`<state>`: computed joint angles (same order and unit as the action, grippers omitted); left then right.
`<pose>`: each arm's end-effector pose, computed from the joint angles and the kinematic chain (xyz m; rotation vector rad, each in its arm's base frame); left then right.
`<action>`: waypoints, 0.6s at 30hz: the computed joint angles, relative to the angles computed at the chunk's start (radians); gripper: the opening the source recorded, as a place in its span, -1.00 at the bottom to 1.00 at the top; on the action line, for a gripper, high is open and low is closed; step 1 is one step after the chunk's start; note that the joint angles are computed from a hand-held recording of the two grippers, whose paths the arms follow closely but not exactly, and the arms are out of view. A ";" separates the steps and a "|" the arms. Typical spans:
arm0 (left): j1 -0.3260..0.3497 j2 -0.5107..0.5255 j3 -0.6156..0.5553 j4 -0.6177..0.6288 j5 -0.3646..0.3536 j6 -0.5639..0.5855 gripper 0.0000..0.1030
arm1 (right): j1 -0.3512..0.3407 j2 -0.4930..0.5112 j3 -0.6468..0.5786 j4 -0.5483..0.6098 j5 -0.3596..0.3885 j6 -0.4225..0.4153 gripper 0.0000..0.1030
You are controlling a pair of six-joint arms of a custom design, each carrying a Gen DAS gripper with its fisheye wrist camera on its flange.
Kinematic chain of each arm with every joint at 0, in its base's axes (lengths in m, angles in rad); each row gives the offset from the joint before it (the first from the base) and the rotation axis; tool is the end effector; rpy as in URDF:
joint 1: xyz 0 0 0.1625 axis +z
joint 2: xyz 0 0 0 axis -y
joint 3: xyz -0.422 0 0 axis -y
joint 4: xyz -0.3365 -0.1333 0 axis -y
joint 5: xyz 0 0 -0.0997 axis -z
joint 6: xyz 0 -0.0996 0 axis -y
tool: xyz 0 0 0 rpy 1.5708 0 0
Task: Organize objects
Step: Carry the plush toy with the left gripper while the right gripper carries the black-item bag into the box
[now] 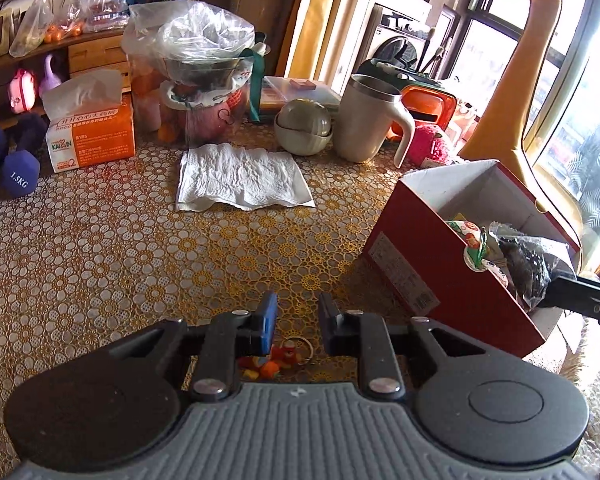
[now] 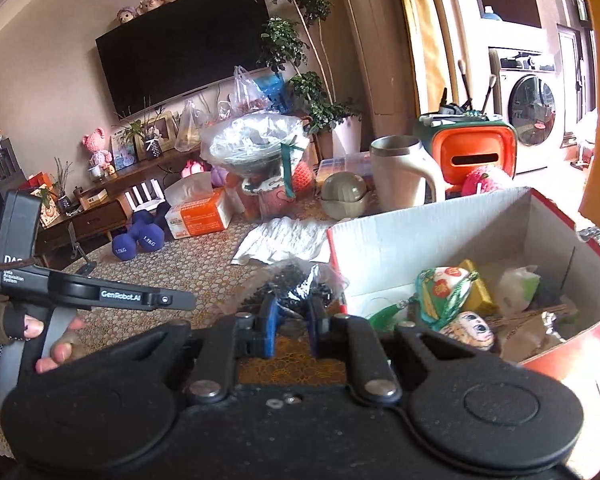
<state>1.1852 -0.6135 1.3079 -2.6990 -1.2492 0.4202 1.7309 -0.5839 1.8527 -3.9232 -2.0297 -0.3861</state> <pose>-0.1233 -0.7419 0.1463 0.9893 2.5721 -0.5991 0.1801 -0.5561 0.1202 0.3052 -2.2733 1.2985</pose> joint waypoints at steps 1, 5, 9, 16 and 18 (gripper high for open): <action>-0.007 -0.002 0.008 -0.004 0.009 0.005 -0.57 | -0.001 -0.010 0.010 -0.009 -0.009 -0.004 -0.72; -0.022 0.005 0.034 -0.030 0.037 0.056 -0.56 | -0.012 -0.061 0.056 -0.011 -0.016 0.000 -0.72; -0.016 0.022 0.042 -0.035 0.063 0.100 -0.31 | -0.020 -0.093 0.087 -0.023 -0.032 -0.020 -0.72; 0.004 0.059 0.051 -0.073 0.114 0.198 0.46 | -0.038 -0.118 0.105 -0.009 -0.044 -0.015 -0.72; 0.010 0.074 0.044 -0.080 0.134 0.213 0.46 | -0.042 -0.121 0.106 -0.005 -0.045 -0.013 -0.72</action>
<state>1.1956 -0.5392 1.3518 -2.7791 -1.1154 0.6330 1.6892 -0.7048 1.9586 -3.9285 -2.0750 -0.3994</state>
